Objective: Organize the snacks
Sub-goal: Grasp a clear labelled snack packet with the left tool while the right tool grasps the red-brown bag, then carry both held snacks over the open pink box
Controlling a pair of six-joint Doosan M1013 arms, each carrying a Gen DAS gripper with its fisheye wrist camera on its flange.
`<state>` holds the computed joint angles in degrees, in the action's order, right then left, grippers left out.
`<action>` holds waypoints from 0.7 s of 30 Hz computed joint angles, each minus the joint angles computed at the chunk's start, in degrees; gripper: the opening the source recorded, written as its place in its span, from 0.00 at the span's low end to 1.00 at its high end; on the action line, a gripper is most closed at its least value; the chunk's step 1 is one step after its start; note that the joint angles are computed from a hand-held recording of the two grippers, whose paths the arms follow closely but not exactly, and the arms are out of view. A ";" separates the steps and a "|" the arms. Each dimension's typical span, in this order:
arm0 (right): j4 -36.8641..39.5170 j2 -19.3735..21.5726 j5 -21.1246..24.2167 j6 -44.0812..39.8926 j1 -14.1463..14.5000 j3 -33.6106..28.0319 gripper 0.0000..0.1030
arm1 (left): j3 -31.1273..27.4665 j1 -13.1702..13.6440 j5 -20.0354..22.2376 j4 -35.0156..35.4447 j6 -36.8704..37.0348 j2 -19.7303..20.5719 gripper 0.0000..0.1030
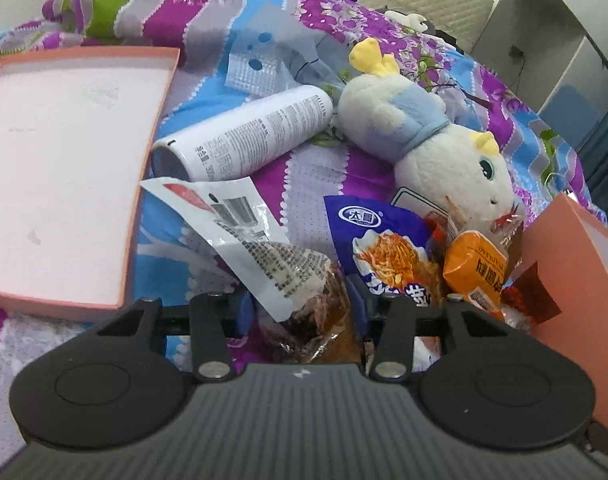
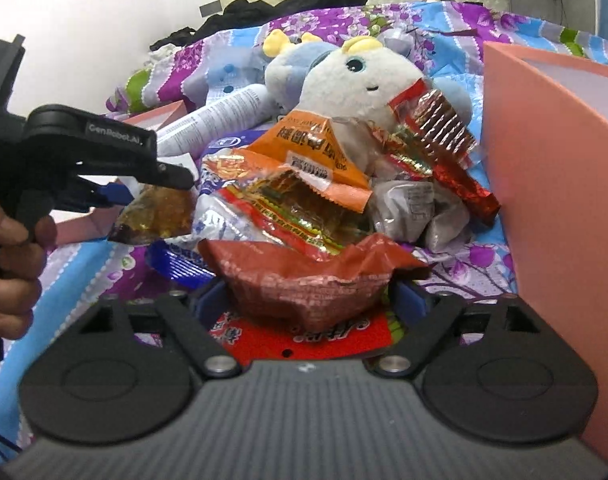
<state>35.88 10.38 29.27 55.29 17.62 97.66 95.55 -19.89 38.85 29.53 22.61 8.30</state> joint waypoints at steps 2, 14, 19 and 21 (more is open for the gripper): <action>0.18 -0.32 0.18 -0.18 -0.15 0.13 0.81 | 0.19 -0.57 0.62 0.70 -0.19 -0.57 0.50; 3.75 -6.11 0.00 -3.00 -0.92 3.53 0.79 | 2.66 -6.37 8.09 7.29 -3.71 -7.34 0.49; 3.38 -9.12 -0.41 -2.28 -1.13 4.86 0.79 | 3.70 -9.24 11.02 8.26 -4.76 -10.65 0.49; 3.47 -10.37 -0.43 -2.19 -1.35 5.36 0.79 | 3.96 -10.57 12.09 8.96 -5.33 -11.76 0.49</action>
